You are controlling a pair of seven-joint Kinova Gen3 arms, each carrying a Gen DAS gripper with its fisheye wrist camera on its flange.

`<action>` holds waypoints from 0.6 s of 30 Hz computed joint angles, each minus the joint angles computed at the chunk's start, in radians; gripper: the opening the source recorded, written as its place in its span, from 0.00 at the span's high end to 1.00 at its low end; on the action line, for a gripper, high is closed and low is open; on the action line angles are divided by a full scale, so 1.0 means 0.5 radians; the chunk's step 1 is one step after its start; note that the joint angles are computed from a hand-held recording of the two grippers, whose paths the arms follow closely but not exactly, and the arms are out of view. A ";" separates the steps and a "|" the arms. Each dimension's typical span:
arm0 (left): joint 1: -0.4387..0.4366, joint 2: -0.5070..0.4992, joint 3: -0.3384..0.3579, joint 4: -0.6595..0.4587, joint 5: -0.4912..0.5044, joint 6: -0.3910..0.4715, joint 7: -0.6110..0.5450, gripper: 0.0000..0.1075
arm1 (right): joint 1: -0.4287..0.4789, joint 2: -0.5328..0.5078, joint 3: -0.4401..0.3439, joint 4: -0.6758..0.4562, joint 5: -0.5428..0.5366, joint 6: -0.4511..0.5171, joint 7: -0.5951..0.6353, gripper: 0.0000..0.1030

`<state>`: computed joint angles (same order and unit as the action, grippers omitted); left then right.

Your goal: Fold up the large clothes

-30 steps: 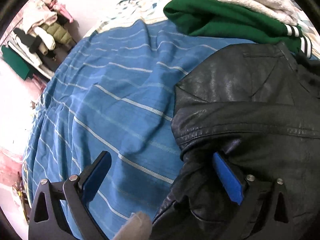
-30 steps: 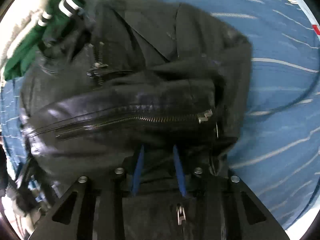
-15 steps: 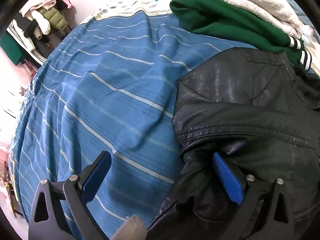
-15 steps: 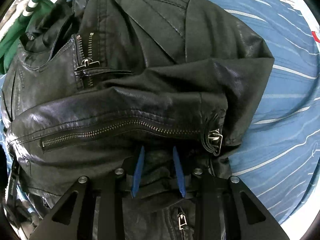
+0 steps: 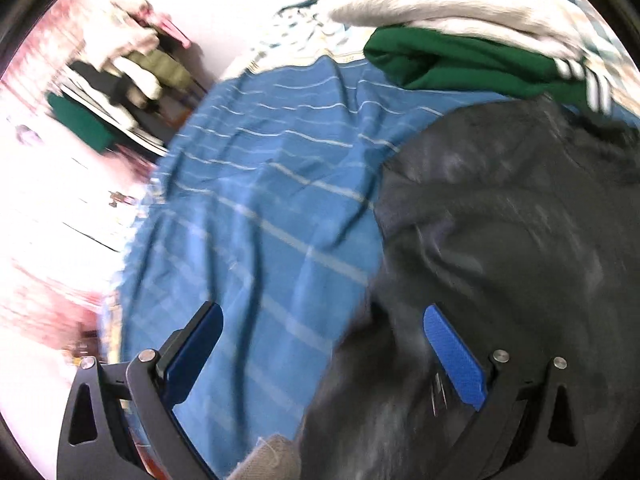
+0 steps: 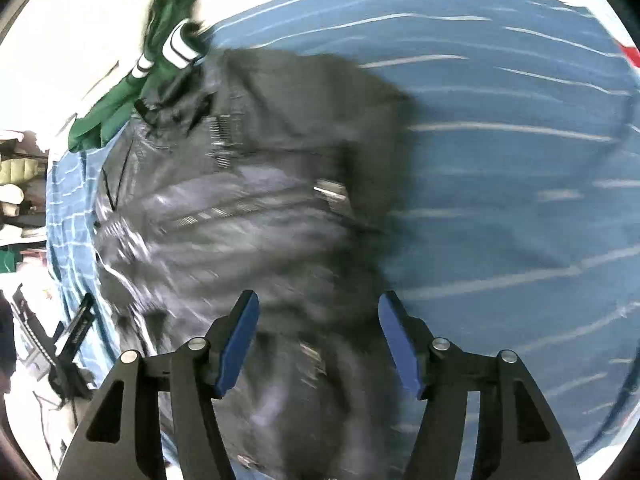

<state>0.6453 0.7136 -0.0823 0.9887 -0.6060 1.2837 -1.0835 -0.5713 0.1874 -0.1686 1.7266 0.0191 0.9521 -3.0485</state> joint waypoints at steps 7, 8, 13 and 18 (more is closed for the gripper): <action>0.649 -0.066 0.077 0.260 -0.396 0.564 0.230 0.04 | 0.019 -0.411 -0.116 0.539 -0.189 0.069 0.040 0.21; 0.741 -0.020 0.060 0.237 -0.426 0.646 0.246 0.04 | 0.032 -0.450 -0.129 0.598 -0.223 0.078 0.069 0.21; 1.047 0.106 0.171 0.022 -0.393 0.972 0.230 0.04 | 0.047 -0.650 -0.239 0.797 -0.271 0.196 0.048 0.21; 1.216 0.237 0.229 -0.236 -0.278 1.115 0.190 0.04 | 0.138 -0.874 -0.225 0.998 -0.427 0.223 0.117 0.21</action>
